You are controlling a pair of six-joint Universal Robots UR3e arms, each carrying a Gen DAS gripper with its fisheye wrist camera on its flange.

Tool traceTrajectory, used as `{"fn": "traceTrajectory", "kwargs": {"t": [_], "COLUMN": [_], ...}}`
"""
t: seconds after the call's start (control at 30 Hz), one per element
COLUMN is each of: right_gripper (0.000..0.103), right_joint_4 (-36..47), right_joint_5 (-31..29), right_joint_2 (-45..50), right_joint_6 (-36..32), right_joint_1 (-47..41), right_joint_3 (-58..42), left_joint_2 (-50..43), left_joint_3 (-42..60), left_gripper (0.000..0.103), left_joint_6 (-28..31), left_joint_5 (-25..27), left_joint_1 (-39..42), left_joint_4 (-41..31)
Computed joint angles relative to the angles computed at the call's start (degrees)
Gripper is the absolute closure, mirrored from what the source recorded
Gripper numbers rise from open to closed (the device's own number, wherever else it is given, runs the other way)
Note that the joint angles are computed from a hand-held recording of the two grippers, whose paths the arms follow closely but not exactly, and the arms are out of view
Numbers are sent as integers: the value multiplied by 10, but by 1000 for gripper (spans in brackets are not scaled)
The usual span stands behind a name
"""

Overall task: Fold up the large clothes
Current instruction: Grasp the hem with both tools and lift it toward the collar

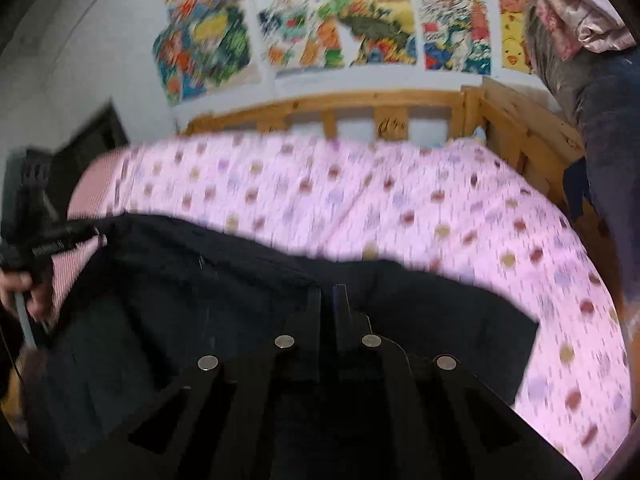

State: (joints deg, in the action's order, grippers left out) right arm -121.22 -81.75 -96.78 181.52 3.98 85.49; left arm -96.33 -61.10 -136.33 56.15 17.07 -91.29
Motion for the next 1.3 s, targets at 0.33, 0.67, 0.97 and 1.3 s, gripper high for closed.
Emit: {"fn": "traceTrajectory", "kwargs": {"t": [0.33, 0.67, 0.97, 1.3], "right_gripper": [99, 95, 95, 95], "right_joint_4": [-21, -42, -39, 104], "right_joint_5": [-36, 58, 174, 219], "right_joint_2": [-10, -74, 155, 154], "right_joint_6": [9, 12, 109, -33], "right_joint_1": [25, -30, -52, -35], "right_joint_3": [101, 71, -126, -65], "left_joint_2": [-8, 62, -158, -176], "left_joint_3": [-72, -80, 180, 183], "left_gripper": [99, 87, 86, 94], "left_joint_6": [-11, 15, -141, 58], "left_joint_5": [143, -93, -83, 19], "left_joint_1": [-87, 44, -47, -82], "left_joint_4": [78, 62, -3, -173]}}
